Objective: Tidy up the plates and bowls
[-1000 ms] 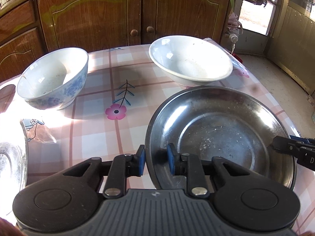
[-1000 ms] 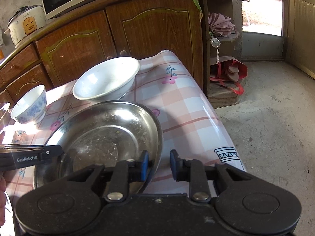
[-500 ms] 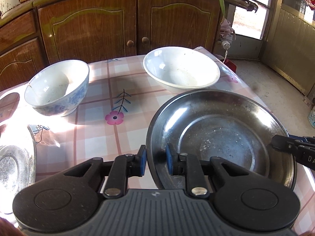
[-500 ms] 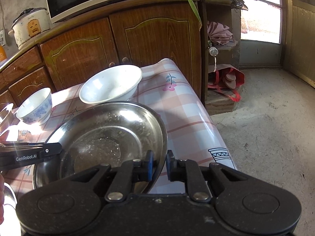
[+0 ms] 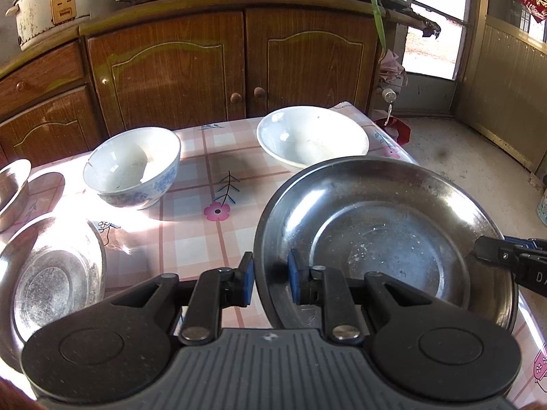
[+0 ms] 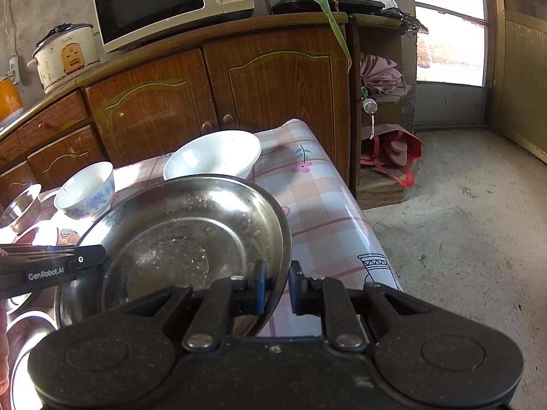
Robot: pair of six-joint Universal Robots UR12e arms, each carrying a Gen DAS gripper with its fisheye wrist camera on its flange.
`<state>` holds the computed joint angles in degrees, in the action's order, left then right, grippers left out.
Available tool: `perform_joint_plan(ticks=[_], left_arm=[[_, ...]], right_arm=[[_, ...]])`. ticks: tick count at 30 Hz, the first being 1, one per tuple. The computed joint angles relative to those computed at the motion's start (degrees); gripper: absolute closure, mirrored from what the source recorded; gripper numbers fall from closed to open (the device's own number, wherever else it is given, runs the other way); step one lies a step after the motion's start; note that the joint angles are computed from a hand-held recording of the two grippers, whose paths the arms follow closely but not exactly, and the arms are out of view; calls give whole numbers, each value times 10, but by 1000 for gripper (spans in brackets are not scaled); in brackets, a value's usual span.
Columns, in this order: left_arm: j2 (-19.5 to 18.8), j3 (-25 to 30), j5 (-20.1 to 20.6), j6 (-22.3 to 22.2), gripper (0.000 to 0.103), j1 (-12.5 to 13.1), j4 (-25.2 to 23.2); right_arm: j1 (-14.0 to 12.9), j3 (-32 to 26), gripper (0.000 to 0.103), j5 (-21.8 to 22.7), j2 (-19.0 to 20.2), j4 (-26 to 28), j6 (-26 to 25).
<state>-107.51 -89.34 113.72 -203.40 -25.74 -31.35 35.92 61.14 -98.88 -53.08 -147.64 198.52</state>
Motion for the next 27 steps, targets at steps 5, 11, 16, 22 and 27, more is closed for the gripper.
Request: perform_joint_plan(ticks=[5,11,16,22,27], left_arm=[[10,-6,15,1,81,-7,-2],[22,-17,31,2,81,-17,9],[32,-24,40,-3,81,-21,12],[41,-32,53,-7,81,-29,15],[46,-37,62,-10,81,-33,17]], right_arm=[[4,14,85,-3,-14,-3,-1],[10,30,85,-11,-30,-11,0],[16,43,85,-20,-42,-22,-6],[22,53,84,-30,-52,-30,-7],[27,59,84,-38,-58,-33,-9]])
